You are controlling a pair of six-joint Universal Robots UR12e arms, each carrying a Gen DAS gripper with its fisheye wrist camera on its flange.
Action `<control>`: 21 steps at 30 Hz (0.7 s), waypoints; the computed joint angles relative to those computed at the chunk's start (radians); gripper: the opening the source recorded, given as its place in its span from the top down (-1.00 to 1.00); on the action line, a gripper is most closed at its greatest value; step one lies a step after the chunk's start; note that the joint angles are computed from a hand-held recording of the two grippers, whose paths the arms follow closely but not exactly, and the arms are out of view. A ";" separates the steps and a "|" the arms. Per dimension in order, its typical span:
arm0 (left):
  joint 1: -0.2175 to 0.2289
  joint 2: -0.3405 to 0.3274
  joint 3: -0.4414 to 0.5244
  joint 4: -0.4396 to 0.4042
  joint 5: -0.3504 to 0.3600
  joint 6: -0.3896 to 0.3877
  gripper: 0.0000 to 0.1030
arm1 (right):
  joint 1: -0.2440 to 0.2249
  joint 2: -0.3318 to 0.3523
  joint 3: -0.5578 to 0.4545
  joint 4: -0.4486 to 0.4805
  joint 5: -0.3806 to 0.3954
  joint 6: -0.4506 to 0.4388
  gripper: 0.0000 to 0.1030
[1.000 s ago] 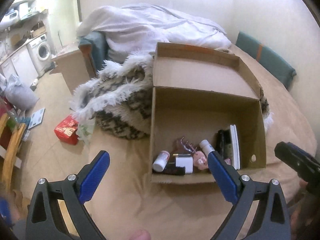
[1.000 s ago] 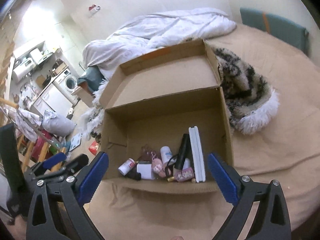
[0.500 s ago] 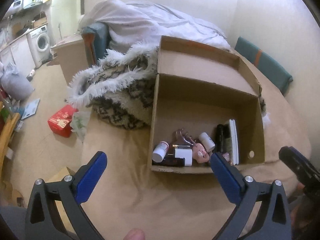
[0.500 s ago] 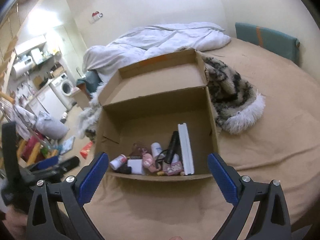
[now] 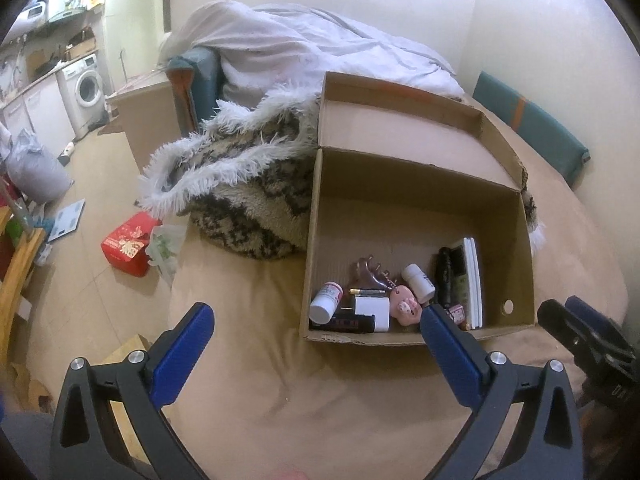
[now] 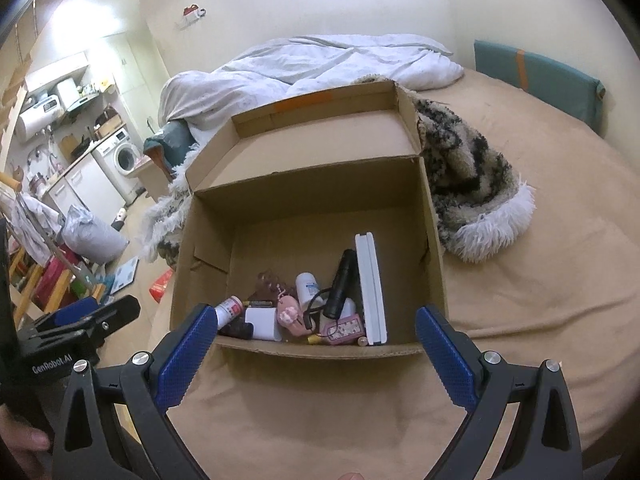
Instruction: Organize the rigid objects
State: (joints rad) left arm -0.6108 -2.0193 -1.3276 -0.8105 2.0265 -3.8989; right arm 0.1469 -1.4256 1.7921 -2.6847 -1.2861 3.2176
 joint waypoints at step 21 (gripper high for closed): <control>-0.007 -0.010 0.015 -0.015 0.003 0.021 -1.00 | 0.000 0.000 -0.001 0.018 -0.011 0.007 -1.00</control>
State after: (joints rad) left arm -0.6175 -2.0296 -1.3124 -0.8257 2.0294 -3.8775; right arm 0.1473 -1.4258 1.7914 -2.6666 -1.2970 3.2244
